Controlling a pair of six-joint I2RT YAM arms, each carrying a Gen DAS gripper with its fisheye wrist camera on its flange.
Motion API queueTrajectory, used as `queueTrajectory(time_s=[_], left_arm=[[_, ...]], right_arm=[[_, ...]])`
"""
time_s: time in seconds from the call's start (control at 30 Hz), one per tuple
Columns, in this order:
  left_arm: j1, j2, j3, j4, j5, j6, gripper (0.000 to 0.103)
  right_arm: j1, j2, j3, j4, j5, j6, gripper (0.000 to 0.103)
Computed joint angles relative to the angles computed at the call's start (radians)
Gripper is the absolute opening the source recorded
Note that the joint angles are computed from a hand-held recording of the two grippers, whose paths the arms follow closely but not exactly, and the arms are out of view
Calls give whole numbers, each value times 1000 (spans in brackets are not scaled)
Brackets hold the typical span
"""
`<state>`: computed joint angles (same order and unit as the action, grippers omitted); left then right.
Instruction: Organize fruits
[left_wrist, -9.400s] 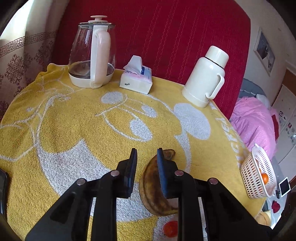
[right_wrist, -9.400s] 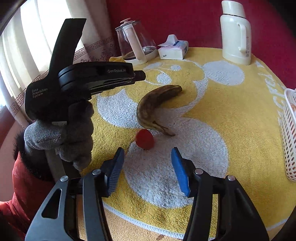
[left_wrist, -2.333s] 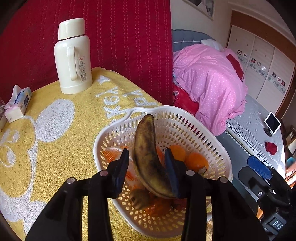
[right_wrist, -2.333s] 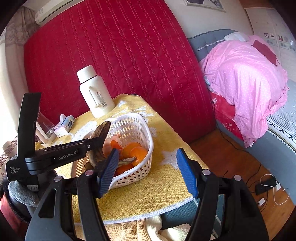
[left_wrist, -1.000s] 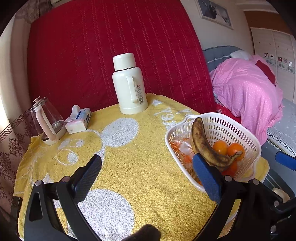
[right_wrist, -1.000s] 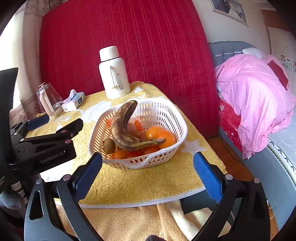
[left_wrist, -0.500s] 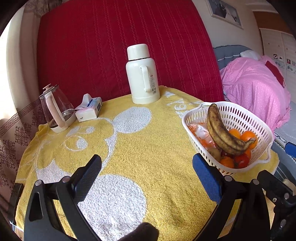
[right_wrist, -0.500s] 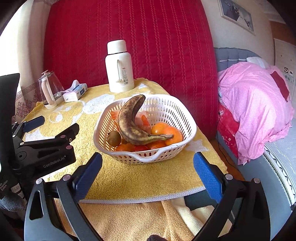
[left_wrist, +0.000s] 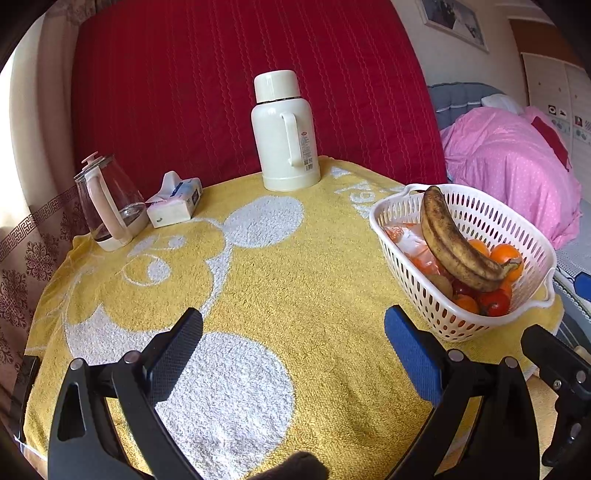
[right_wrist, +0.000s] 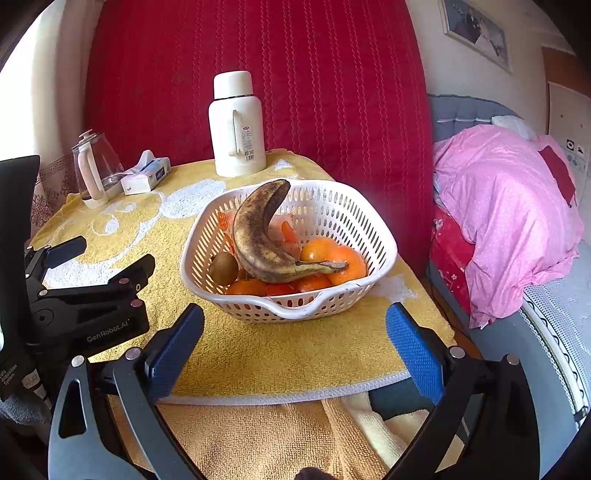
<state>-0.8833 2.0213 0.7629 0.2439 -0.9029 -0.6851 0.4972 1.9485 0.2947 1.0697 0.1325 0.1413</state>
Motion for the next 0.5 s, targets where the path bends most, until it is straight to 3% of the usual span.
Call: queueTrajectory(time_s=[0.5], left_arm=[[7, 22, 13, 6, 22, 26, 98]], right_arm=[[-8, 35, 27, -18, 1, -6, 100]])
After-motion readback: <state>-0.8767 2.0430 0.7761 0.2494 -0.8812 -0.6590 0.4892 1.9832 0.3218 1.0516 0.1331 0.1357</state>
